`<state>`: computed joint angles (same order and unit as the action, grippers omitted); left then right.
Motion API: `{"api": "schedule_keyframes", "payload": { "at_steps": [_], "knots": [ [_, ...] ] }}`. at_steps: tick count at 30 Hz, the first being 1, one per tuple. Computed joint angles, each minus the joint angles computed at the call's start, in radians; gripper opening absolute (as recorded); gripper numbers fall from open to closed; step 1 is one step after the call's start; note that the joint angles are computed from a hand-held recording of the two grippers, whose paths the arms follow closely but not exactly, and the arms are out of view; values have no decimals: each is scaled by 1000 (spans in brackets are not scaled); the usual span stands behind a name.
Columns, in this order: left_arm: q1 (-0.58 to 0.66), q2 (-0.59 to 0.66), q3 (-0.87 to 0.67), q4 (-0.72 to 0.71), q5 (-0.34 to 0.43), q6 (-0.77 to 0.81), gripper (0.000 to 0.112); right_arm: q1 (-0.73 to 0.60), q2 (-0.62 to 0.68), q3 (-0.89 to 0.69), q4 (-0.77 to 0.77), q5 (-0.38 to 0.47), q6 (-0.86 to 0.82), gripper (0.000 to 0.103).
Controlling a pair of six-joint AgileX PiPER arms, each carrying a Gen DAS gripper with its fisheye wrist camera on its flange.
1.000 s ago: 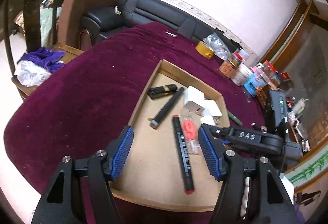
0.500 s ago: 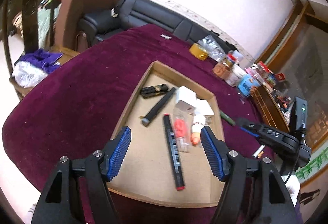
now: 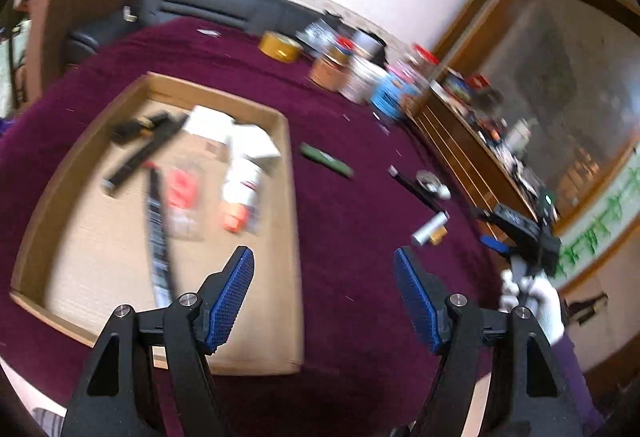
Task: Organize rigid objects
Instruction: 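Move right tool to the black pen while left tool approaches the green tube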
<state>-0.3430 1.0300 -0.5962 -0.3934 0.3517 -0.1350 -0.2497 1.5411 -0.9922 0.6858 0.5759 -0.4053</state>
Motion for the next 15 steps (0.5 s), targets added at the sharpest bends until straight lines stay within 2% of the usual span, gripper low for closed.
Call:
{"api": "schedule_keyframes", "payload": {
  "at_steps": [3, 6, 10, 12, 15],
  "knots": [
    [-129, 62, -41, 183, -7, -203, 67, 1, 28, -6, 24, -3, -35, 85],
    [-208, 84, -65, 340, 8, -370, 66, 32, 72, -45, 11, -39, -28, 85],
    [-243, 87, -79, 424, 32, -472, 67, 105, 173, -160, -93, -98, 32, 85],
    [-253, 85, -79, 444, 42, -503, 67, 133, 239, -238, -121, -64, 46, 85],
    [-264, 91, -79, 488, 46, -551, 67, 168, 305, -321, -58, 45, -36, 84]
  ]
}}
